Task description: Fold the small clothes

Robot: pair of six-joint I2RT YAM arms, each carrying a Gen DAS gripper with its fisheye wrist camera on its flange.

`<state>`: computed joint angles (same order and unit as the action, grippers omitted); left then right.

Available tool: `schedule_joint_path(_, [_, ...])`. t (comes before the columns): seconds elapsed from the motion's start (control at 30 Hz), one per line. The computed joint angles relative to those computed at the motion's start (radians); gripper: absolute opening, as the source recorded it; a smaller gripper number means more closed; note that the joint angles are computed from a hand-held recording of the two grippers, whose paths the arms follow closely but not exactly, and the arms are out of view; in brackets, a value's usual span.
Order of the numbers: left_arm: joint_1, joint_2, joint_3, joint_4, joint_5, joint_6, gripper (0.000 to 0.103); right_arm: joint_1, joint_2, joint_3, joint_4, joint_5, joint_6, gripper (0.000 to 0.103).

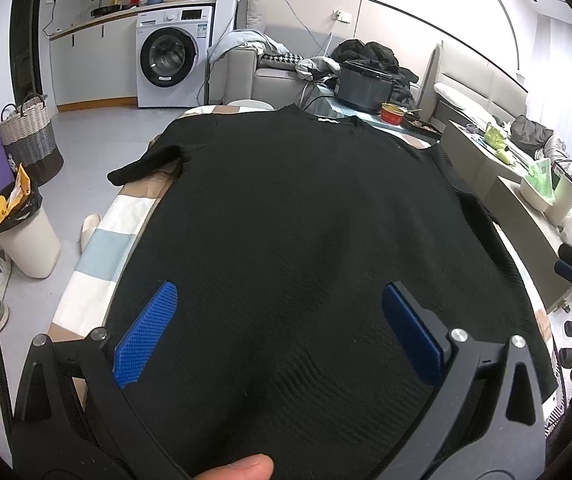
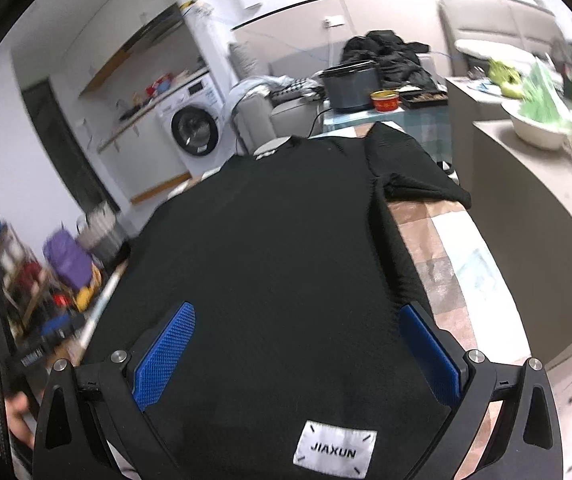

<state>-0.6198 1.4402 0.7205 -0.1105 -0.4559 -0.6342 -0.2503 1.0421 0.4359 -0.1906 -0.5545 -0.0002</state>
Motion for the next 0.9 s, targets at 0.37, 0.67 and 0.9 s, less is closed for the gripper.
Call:
schedule_joint_path(0.37, [0.219,0.111,0.1,0.066,0.172,0.109,0.102,-0.145,0.378,0.253,0.036,-0.087,0.062,0.103])
schedule_joint_path(0.67, [0.503,0.23,0.222,0.055,0.345,0.128,0.102,-0.183,0.705,0.533,-0.001,-0.142,0.229,0.088])
schedule_joint_path(0.9, [0.74,0.401,0.337,0.102,0.528,0.055,0.087,-0.178,0.827,0.651,0.01,-0.142,0.301,0.087])
